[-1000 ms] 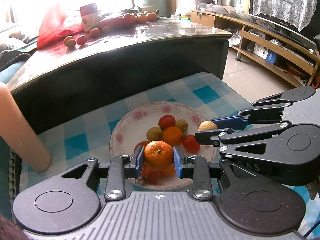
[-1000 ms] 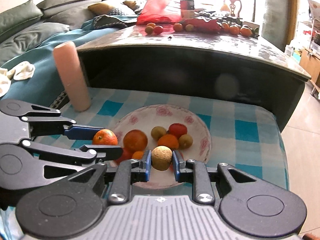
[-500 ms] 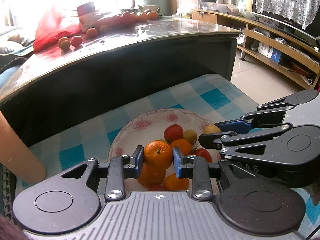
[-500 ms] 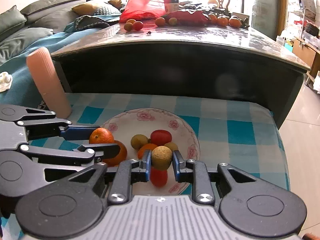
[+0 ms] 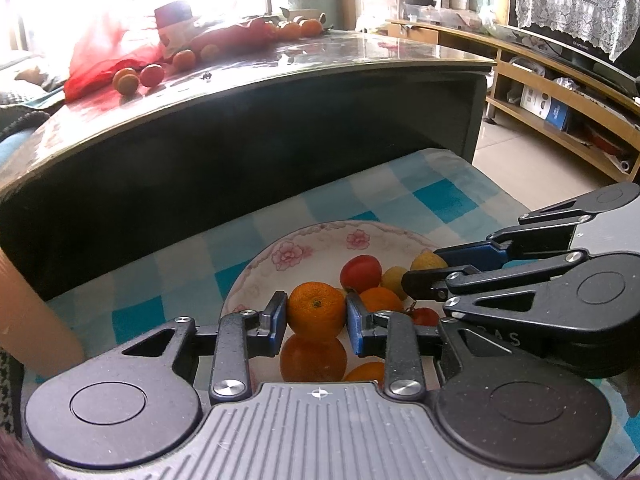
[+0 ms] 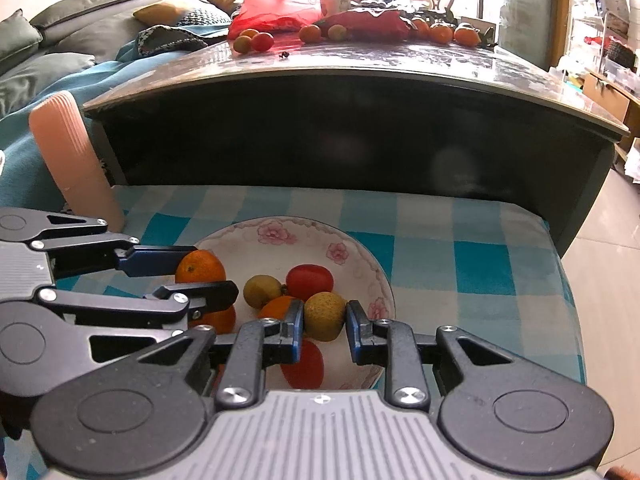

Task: Organize fruits
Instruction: 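Open both tools to release the tangerine and kiwi fruit onto the plate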

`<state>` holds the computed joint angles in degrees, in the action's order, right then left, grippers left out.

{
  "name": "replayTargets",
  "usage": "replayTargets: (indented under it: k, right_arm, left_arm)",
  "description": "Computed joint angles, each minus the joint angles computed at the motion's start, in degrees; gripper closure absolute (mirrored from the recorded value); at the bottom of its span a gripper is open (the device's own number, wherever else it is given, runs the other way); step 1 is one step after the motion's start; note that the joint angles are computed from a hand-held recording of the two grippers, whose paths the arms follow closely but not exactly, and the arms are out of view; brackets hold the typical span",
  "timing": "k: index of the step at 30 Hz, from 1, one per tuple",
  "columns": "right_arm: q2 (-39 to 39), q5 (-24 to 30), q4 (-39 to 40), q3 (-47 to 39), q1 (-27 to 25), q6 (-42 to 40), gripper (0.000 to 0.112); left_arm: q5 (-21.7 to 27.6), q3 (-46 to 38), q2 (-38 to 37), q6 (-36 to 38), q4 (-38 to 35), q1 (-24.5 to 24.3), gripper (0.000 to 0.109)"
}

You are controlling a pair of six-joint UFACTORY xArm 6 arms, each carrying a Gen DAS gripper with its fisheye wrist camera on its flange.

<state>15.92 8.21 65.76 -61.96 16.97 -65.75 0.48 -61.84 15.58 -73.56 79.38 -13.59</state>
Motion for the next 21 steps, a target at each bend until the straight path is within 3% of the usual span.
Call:
replayTargets:
  k: [7,21]
  right_arm:
    - [1.2,0.5,-1.0,-0.8,-0.1,1.2,0.073]
    - [0.6,0.9,4.7,-1.0,-0.4,-3.1,0.065]
  left_arm:
    - [0.7,-0.3,0.5,-0.1,0.0,0.3,0.066]
    - [1.3,1.1,-2.1,-4.0,3.1,0.9,0.051]
